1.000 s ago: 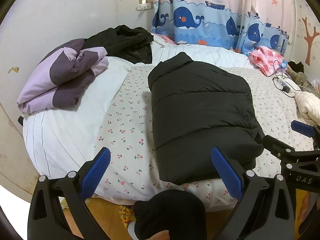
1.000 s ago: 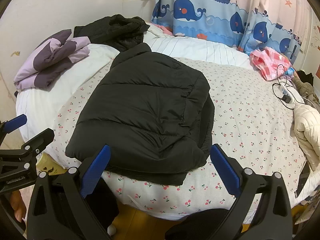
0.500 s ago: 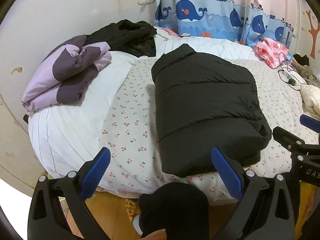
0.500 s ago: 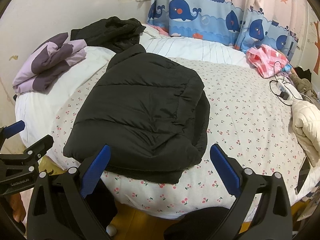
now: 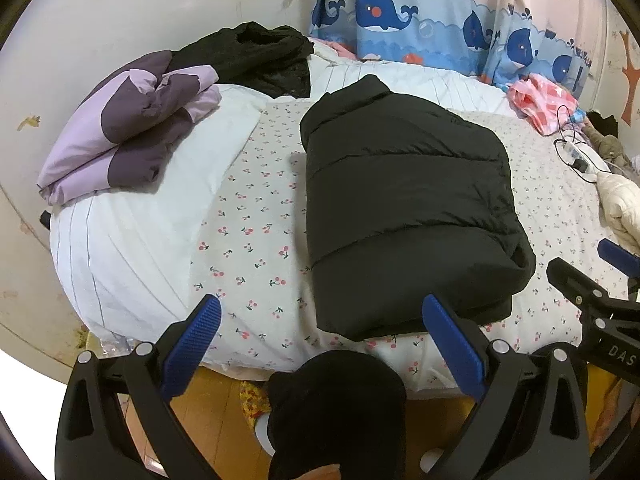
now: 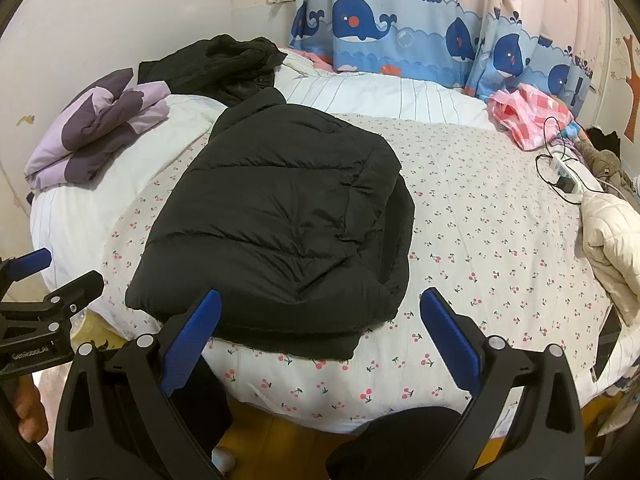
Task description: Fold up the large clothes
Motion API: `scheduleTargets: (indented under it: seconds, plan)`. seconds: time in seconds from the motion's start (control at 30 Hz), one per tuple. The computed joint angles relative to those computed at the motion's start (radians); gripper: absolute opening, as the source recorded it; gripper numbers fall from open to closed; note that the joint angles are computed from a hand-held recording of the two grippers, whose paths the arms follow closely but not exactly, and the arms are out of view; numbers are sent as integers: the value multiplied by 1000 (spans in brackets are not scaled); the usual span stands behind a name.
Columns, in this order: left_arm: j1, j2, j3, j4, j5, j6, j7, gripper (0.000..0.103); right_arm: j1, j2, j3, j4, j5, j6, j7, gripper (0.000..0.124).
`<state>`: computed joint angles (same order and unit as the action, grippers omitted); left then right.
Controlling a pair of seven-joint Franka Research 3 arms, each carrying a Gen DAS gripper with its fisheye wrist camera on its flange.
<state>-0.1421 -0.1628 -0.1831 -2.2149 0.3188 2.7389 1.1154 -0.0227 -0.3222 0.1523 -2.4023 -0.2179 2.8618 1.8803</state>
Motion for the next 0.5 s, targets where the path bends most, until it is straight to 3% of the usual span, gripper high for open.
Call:
scheduleTargets:
  seconds: [0.5]
  plan:
    - [-8,-1,1,-1,-29,-7,21,97,-4,-12,3,-14,-2,5,2,96]
